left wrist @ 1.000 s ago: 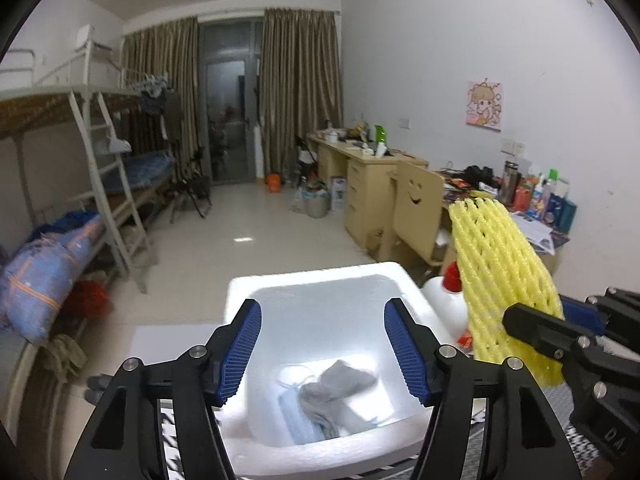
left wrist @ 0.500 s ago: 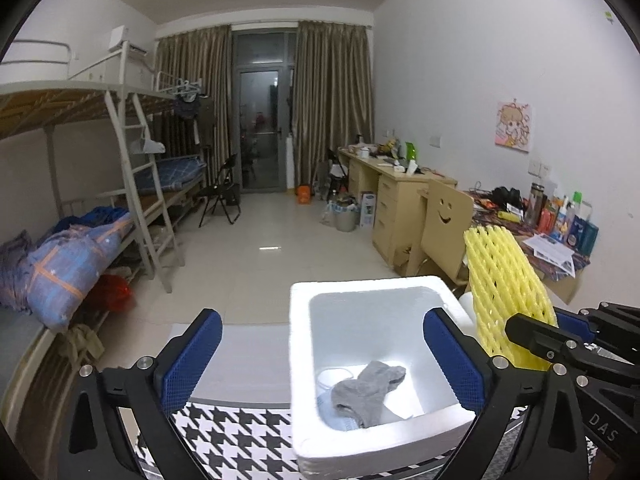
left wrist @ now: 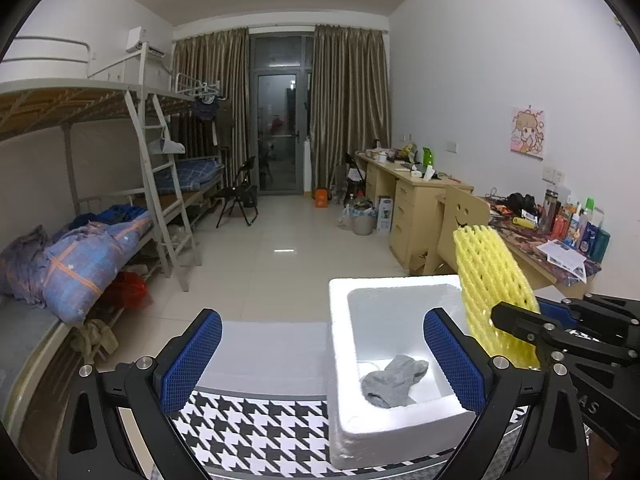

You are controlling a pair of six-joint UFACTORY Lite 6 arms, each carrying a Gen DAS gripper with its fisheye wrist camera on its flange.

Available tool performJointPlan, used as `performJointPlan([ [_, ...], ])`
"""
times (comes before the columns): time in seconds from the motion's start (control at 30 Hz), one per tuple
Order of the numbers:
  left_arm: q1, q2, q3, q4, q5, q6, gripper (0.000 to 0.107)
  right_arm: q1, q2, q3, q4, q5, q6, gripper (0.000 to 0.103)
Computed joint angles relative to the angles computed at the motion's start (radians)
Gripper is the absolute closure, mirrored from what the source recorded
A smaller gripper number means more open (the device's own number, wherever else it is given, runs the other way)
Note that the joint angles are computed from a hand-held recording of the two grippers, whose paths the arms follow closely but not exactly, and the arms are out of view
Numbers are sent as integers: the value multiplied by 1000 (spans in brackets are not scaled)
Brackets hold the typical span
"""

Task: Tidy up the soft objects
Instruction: 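Lower the yellow sponge into the foam box and open the right gripper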

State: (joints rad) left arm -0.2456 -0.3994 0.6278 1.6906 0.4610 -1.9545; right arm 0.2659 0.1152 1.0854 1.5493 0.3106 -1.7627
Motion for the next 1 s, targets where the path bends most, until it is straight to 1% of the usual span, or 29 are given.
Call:
performJointPlan([
  [0.3, 32, -35, -42, 1, -17, -11, 6, 34, 84, 74, -85, -28, 123, 83],
  [0.47, 53, -59, -70, -5, -17, -2, 6, 35, 141, 130, -194, -20, 244, 83],
  [0.6, 80, -85, -90, -3, -32, -12, 6, 52, 189, 178, -264, -40, 327, 82],
  [0.7, 80, -102, -98, -16, -33, 3, 6, 63, 228, 215, -354, -41, 426, 79],
  [0.73, 80, -102, -99, -16, -32, 2, 6, 66, 242, 229, -391, -44, 464, 77],
  [0.8, 75, -105, -103, -15, -14, 0, 6, 65, 268, 257, -478, -25, 556, 70],
  [0.87, 83, -108, -107, -14, -19, 7, 6, 57, 277, 264, -480, -1, 572, 55],
  [0.93, 106, -112, -112, -16, -47, 13, 6, 54, 271, 250, -450, -3, 549, 46],
  [1.0, 114, -111, -113, -14, -56, 12, 6, 55, 261, 238, -449, -7, 542, 43],
])
